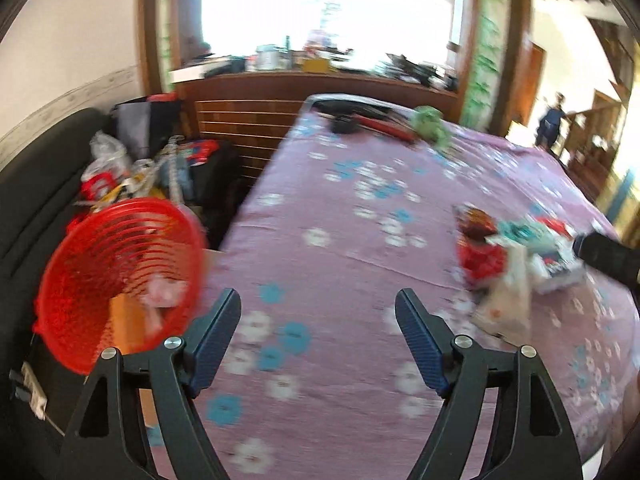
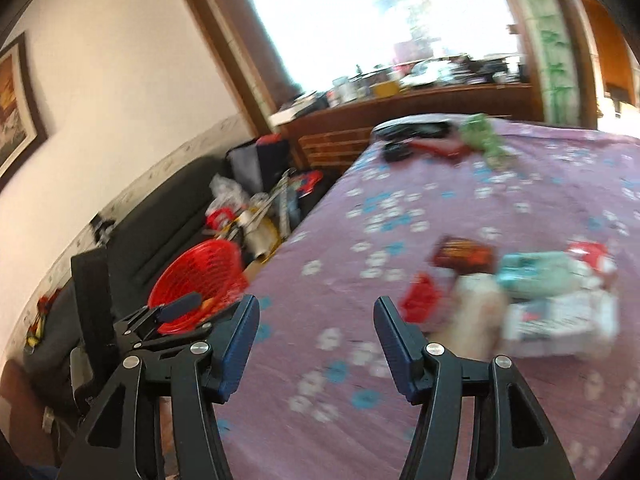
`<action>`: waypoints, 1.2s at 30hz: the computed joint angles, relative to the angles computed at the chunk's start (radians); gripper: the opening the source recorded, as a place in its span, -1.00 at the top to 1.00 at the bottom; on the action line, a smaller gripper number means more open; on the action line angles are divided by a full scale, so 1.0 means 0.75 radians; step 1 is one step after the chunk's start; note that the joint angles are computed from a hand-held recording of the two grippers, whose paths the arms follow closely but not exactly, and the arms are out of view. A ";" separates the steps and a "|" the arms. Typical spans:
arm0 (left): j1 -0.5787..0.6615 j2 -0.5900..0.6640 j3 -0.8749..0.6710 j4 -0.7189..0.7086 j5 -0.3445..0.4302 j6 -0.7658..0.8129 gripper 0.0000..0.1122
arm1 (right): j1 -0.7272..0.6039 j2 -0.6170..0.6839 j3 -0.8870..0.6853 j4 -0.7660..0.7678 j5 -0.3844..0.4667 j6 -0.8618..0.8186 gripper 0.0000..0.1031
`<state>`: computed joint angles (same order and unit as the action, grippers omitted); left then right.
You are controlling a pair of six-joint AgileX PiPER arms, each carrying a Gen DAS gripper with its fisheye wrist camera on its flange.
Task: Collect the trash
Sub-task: 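Open both grippers to drop the orange box and plastic bag into the basket, then grasp the beige printed plastic bag with the left gripper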
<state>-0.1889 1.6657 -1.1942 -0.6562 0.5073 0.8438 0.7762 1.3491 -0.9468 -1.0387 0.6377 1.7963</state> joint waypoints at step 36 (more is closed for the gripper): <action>-0.578 0.272 -0.206 0.371 0.061 -0.422 0.16 | -0.312 -0.491 0.521 0.128 0.111 0.083 0.24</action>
